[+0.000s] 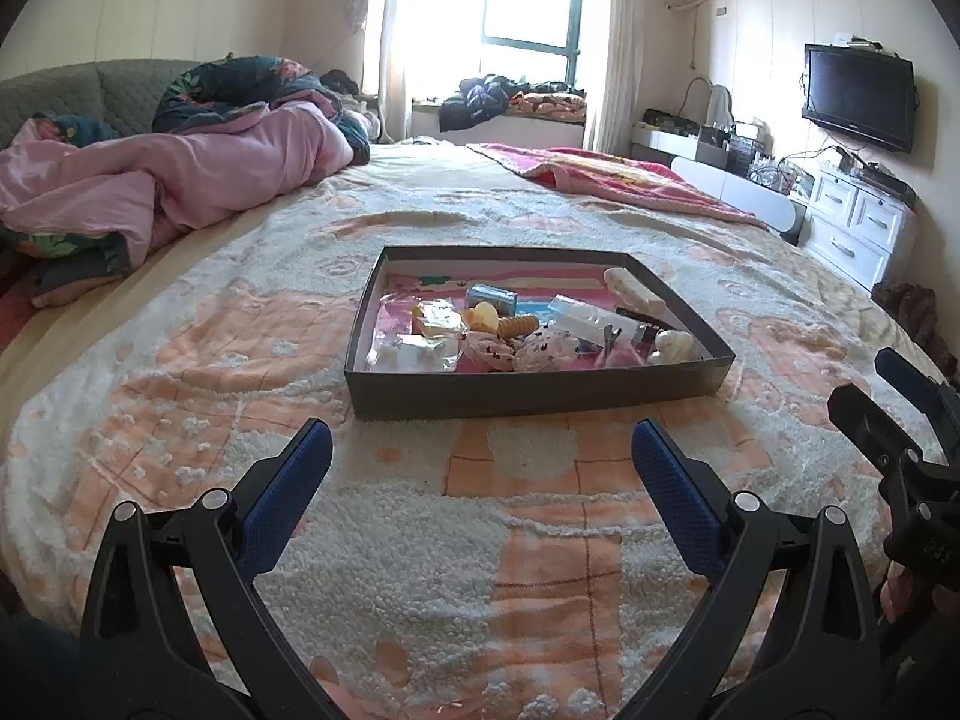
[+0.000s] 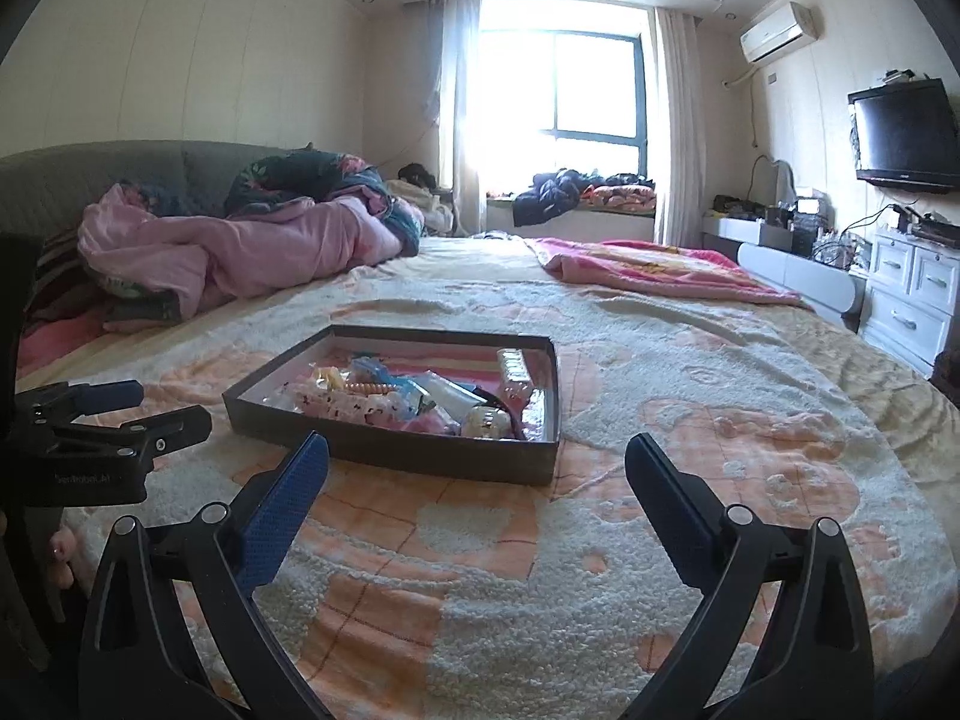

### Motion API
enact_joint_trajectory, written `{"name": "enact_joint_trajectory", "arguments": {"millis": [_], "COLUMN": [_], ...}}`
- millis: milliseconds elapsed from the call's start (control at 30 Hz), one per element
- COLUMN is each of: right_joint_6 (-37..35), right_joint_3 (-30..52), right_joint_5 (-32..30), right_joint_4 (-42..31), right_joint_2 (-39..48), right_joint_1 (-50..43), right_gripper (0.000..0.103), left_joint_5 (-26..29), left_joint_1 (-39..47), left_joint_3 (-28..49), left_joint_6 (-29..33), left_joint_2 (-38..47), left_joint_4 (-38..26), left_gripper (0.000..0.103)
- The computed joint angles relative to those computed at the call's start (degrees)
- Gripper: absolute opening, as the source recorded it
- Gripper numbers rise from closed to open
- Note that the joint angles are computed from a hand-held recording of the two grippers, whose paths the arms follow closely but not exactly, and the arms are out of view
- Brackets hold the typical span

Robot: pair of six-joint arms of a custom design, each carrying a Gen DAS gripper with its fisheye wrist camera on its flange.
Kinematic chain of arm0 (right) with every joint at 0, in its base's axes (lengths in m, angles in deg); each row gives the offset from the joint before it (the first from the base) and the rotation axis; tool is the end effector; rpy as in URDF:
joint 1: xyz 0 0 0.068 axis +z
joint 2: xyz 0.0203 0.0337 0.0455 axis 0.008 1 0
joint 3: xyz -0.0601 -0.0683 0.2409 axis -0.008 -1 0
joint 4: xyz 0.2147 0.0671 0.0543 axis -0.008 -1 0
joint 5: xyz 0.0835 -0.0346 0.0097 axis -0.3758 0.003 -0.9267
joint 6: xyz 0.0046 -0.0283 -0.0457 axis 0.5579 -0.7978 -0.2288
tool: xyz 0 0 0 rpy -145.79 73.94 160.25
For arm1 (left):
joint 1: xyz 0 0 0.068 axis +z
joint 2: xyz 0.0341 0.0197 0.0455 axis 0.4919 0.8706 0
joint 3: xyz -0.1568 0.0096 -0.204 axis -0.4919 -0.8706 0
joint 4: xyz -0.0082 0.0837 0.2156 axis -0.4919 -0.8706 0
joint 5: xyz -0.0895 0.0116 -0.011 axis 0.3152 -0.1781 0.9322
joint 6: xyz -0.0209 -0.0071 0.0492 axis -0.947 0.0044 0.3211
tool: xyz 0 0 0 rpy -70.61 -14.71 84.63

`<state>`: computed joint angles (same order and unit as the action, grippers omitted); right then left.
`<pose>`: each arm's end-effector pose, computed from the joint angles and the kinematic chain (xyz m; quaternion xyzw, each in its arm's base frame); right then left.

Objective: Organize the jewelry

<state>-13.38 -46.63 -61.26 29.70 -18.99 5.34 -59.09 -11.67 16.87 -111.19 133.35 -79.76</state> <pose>0.2016 0.0226 0.2332 -0.1122 0.8103 0.0634 0.5717 0.2125 -0.1609 0.2399 -0.0100 0.8712 -0.0346 0.4896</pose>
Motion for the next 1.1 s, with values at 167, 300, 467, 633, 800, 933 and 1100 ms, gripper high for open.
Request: {"name": "enact_joint_trajectory", "arguments": {"millis": [167, 300, 467, 633, 800, 933, 1100], "right_joint_6": [0.64, 0.96, 1.34, 1.33, 2.13, 2.71, 2.75], "right_joint_3": [-0.79, -1.84, -3.54, -5.37, -5.84, -5.68, -5.58], "right_joint_5": [-0.17, -0.31, -1.05, -1.15, -1.49, -1.39, -1.48], "right_joint_4": [2.01, 3.93, 7.38, 10.82, 12.10, 12.41, 12.50], "right_joint_2": [-0.47, -1.07, -2.36, -3.75, -3.52, -2.63, -2.34], "right_joint_1": [-0.52, -0.86, -1.21, -0.97, -1.56, -1.72, -1.76], "right_gripper": [0.096, 0.096, 0.096, 0.096, 0.096, 0.096, 0.096], "left_joint_5": [-1.79, -2.54, -3.92, -5.35, -6.33, -7.09, -6.54], "left_joint_1": [-0.83, -0.96, -1.42, -2.37, -2.85, -2.96, -2.68], "left_joint_3": [-1.62, -2.46, -4.07, -5.54, -6.33, -6.03, -6.08], "left_joint_6": [0.83, 1.44, 2.74, 4.48, 5.86, 6.13, 6.12], "left_joint_2": [-0.75, -0.99, -1.71, -2.34, -2.50, -1.82, -1.73], "left_joint_4": [3.01, 4.72, 8.26, 11.72, 14.25, 14.35, 14.63], "left_gripper": [0.092, 0.092, 0.092, 0.092, 0.092, 0.092, 0.092]}}
